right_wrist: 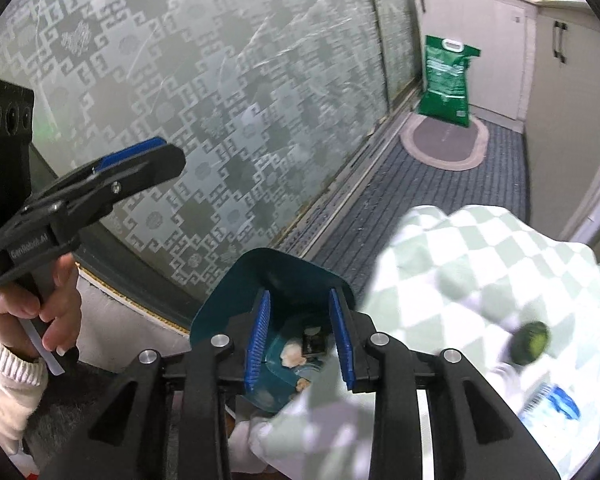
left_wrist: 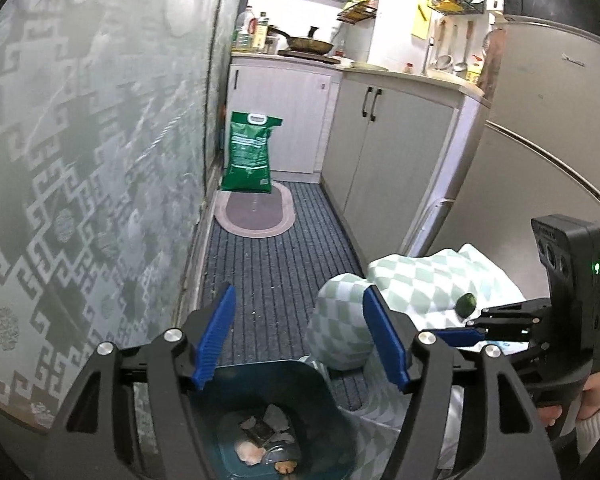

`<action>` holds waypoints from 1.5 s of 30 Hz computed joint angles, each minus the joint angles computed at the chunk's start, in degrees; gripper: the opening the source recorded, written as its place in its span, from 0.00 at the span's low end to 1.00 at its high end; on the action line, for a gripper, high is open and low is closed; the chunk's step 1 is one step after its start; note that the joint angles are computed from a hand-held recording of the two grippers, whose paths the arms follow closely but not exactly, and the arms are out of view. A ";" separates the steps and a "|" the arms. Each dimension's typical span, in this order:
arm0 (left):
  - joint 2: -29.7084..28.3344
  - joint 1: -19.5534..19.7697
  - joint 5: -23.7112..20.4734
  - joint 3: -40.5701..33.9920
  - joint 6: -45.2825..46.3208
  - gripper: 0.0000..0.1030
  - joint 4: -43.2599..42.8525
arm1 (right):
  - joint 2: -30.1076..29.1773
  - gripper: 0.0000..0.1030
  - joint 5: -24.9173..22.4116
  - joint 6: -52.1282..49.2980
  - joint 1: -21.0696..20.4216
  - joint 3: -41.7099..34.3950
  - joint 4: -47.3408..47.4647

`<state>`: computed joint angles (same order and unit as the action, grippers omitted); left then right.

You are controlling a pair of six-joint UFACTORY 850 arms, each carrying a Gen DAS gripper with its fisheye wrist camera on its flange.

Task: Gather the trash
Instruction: 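Open the left tool over the teal bin while the right tool drops the snack bag in, then grasp the brown walnut shell with the left tool while the right tool approaches the tissue pack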

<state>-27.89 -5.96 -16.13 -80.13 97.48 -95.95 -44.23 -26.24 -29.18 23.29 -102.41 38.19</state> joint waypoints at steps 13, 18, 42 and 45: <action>-0.70 -5.25 0.13 -0.68 3.05 0.73 1.41 | 7.75 0.40 7.02 -1.35 -3.67 10.76 3.43; -2.48 -7.56 2.08 -2.55 -6.75 0.73 13.01 | 9.30 0.42 8.60 1.14 -5.56 12.98 2.52; -11.88 -13.96 -0.16 -11.61 -49.82 0.48 62.77 | 17.94 0.62 14.61 -1.53 -10.96 24.67 9.68; -12.51 -14.29 -0.73 -12.30 -53.47 0.42 66.59 | 19.00 0.64 16.71 0.90 -10.70 26.56 7.27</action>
<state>-40.40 -20.25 -16.87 -92.43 44.01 -29.36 -25.23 -9.53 -28.28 12.59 -75.85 45.46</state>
